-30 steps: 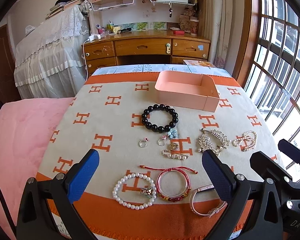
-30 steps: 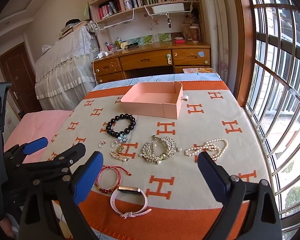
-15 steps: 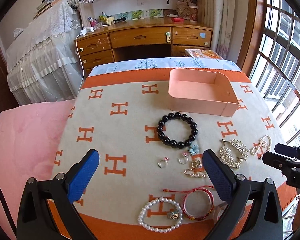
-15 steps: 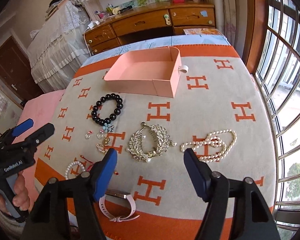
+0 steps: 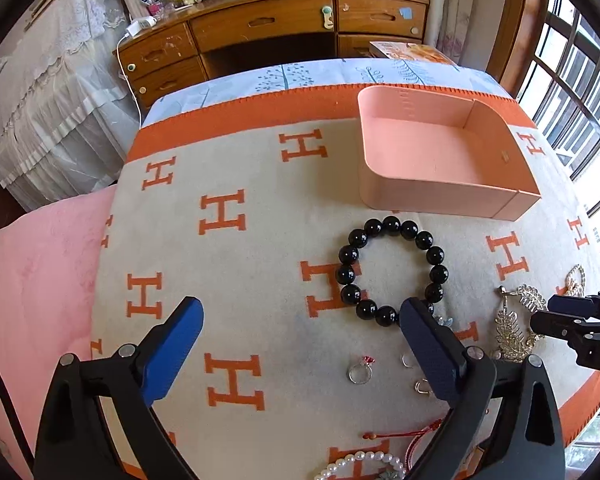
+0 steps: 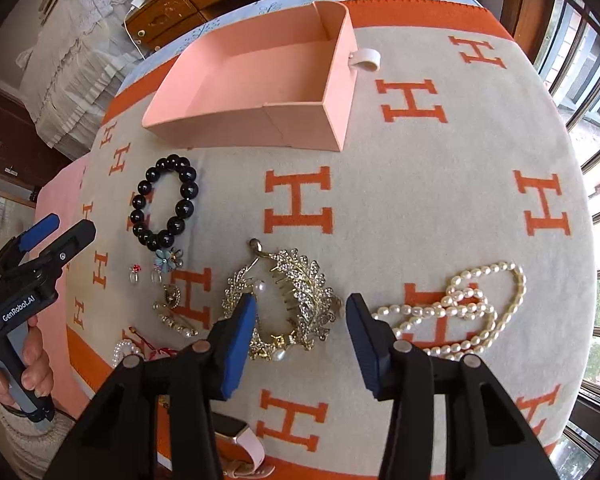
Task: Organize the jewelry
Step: 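Grasp the gold leaf hair comb with the right gripper while the left grasps the black bead bracelet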
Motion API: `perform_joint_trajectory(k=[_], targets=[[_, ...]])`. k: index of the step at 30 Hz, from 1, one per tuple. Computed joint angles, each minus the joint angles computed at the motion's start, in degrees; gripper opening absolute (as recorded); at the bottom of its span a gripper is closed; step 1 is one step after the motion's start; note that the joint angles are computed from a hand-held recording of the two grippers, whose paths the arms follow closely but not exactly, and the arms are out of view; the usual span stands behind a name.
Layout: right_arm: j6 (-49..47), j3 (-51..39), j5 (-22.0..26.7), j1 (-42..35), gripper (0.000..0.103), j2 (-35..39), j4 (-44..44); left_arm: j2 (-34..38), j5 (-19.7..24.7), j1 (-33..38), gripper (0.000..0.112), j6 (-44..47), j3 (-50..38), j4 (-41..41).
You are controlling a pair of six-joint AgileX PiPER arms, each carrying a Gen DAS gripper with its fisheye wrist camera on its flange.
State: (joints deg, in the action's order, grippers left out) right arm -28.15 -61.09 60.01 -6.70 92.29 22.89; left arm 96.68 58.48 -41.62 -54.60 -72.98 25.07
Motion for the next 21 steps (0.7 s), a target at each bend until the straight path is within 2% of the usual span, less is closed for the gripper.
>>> perform_joint_trajectory(k=[3,7,9,18,20,21], targets=[[0.95,0.4,-1.66,1.72,0.041,0.02,-1.59,2.56,-0.26,1.1,0.097,2.23,-1.91,-1.8],[2.28,0.57,-3.26,3.72,0.029,-0.31,-4.81,5.29,-0.42,1.88,0.097,4.53,-4.17,-2.99],[1.88,0.74,-3.36,3.65,0.028,-0.53,-4.85,6.74,-0.16,2.41,0.093,5.58,-5.45,-3.86],[-1.25,0.72,-1.23,0.33,0.028,-3.14,-2.3,11.6,-0.97,7.59,0.059,11.59,-8.81,-14.25],[-2.59,-0.41,0.12,-0.77,0.014,-3.81,-0.57,12.37,-1.1,8.42,0.057,12.48,-9.03,-15.88],[-2.88,-1.51,1.32,-1.31,0.011,-3.87,0.31,12.48,-1.67,8.57,0.057,12.24,-8.98,-15.77]])
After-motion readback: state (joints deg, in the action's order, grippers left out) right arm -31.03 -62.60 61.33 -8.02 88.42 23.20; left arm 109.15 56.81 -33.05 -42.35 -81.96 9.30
